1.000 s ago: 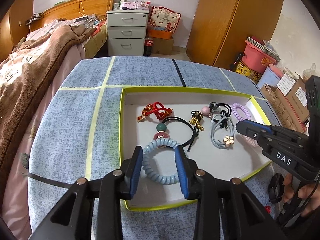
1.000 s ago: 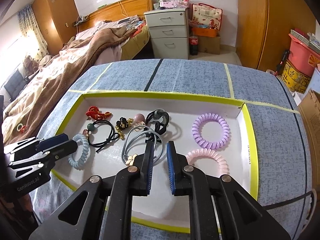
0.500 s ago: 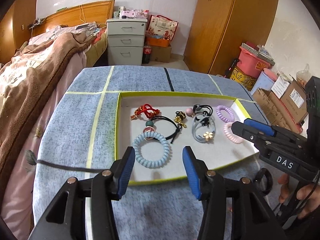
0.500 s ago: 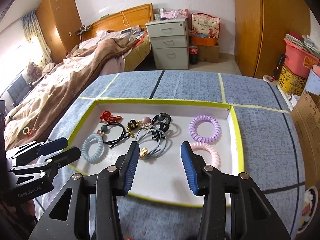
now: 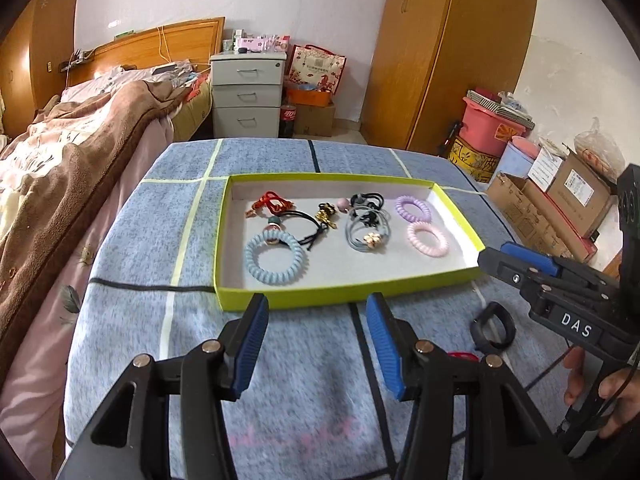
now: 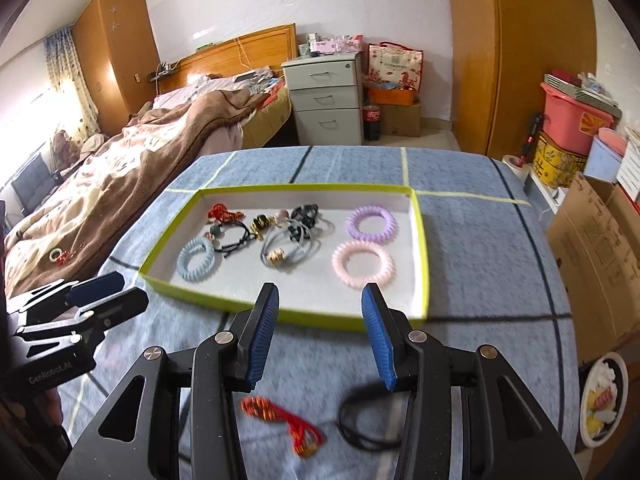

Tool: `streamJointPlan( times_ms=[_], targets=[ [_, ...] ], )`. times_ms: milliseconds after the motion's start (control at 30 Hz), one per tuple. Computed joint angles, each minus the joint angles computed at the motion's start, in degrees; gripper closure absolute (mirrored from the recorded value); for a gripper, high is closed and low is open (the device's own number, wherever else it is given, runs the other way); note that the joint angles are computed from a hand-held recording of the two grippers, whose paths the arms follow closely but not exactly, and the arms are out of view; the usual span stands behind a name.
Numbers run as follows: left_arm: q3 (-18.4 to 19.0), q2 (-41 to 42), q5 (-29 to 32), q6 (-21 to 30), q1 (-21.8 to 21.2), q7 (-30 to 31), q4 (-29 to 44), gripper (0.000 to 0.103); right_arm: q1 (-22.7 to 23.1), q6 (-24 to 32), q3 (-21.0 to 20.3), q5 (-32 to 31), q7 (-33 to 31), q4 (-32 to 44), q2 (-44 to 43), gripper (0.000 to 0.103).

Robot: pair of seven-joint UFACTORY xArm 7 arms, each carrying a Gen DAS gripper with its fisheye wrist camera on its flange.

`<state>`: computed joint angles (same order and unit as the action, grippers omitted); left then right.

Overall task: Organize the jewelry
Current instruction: 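Lower the right gripper onto the black band and close on its edge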

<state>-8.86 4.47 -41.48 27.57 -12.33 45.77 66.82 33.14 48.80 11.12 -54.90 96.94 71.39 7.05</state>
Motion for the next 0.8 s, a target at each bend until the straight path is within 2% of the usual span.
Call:
streamJointPlan(
  times_ms=[200, 400, 533, 800],
  targets=[
    [0.0, -3.4, -2.7, -2.4, -1.1, 3.0, -4.9, 0.048, 1.0, 3.7, 1.7, 0.6, 3.1, -4.4, -3.4, 0.059],
    [1.1, -4.3, -5.6, 0.9, -2.1, 5.0, -6.1, 0.047, 0.7, 8.9, 4.1, 2.5, 7.0, -8.0, -6.6, 0.059],
    [1.1, -5.0, -6.9, 1.4, -2.5, 6.9, -7.3, 0.047, -0.5, 6.8, 4.8, 3.9, 8.3, -11.8, -8.7, 0.059],
    [1.5, -5.4, -6.2, 5.1, -3.1, 6.3, -8.2, 0.047, -3.5, -0.6, 5.0, 6.7, 8.6, -17.1, -10.4, 0.059]
  ],
)
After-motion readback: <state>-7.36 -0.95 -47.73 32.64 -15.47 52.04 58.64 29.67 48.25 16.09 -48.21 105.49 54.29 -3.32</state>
